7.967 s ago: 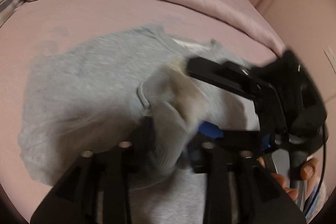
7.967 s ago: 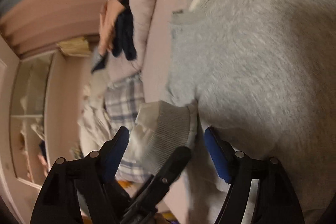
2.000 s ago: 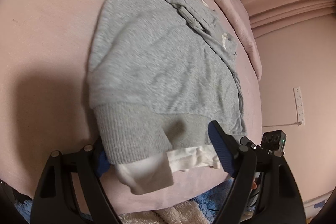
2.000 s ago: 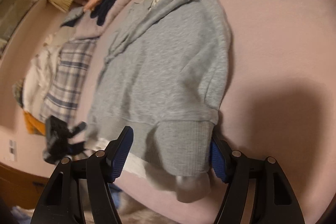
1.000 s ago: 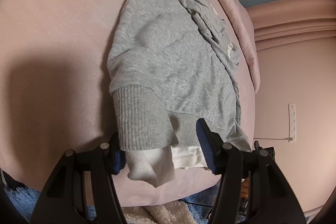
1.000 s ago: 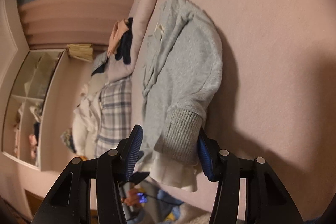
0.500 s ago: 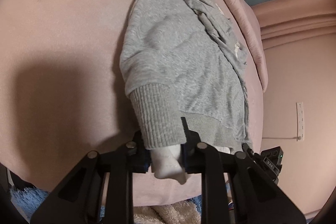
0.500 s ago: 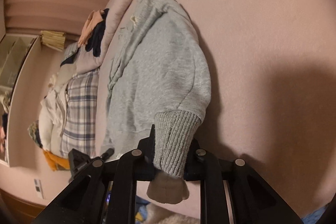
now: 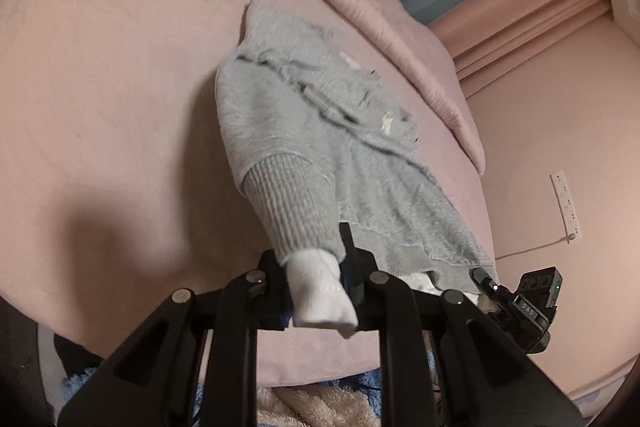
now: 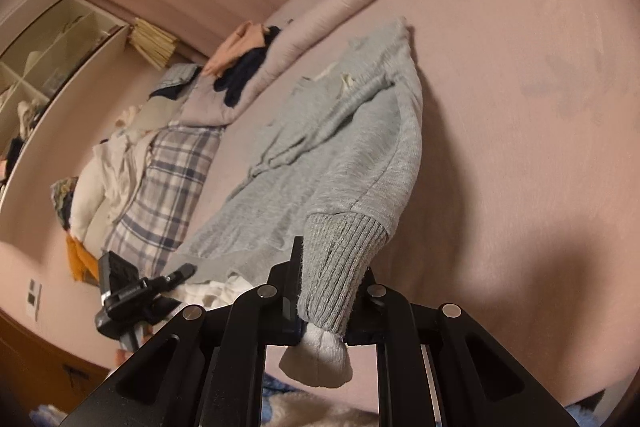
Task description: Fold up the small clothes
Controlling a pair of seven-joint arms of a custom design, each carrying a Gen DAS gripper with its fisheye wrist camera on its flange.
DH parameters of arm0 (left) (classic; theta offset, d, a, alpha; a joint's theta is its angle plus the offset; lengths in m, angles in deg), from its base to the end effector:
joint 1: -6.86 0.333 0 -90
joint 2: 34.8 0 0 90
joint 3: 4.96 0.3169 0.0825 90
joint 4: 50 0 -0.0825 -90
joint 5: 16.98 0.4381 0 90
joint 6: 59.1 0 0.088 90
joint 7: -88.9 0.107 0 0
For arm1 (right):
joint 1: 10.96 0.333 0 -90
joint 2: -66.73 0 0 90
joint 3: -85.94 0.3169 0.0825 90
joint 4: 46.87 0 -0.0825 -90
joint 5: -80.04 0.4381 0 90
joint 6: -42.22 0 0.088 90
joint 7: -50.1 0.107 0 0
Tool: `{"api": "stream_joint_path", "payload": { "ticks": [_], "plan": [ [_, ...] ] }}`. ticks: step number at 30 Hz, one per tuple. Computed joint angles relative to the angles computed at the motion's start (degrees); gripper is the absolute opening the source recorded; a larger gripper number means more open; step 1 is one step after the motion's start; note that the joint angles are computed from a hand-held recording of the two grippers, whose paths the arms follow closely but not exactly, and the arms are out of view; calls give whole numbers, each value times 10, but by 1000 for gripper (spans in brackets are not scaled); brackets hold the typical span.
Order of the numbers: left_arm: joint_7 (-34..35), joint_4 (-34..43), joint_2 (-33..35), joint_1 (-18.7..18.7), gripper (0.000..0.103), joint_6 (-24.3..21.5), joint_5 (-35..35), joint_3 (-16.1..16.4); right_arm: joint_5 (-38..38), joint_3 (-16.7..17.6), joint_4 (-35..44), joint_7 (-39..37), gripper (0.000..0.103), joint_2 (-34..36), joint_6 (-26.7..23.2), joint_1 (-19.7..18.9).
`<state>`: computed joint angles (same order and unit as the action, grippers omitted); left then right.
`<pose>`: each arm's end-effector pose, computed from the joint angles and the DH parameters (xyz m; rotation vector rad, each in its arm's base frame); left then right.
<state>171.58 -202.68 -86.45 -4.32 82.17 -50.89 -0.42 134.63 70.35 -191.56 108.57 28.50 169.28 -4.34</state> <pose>0.3832 -0.0407 0.5653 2.2838 -1.6146 1.3148 0.4369 -0.0497 0.5256 -1.4400 1.5407 0.2278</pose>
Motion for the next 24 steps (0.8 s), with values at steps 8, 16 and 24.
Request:
{"api": "stream_joint_path", "payload": {
  "ticks": [8,16,24],
  "plan": [
    [0,-7,-59,0,14,30,8,-3,24,-16,-7,-53,14,-52,-1,13],
    [13,7,-112,-14,14,14,36,8,46,-35,5,-96,14,-90,-23,25],
    [10,11,-139,-23,14,-4,30,21,59,-44,13,-118,14,-101,-40,34]
  ]
}}
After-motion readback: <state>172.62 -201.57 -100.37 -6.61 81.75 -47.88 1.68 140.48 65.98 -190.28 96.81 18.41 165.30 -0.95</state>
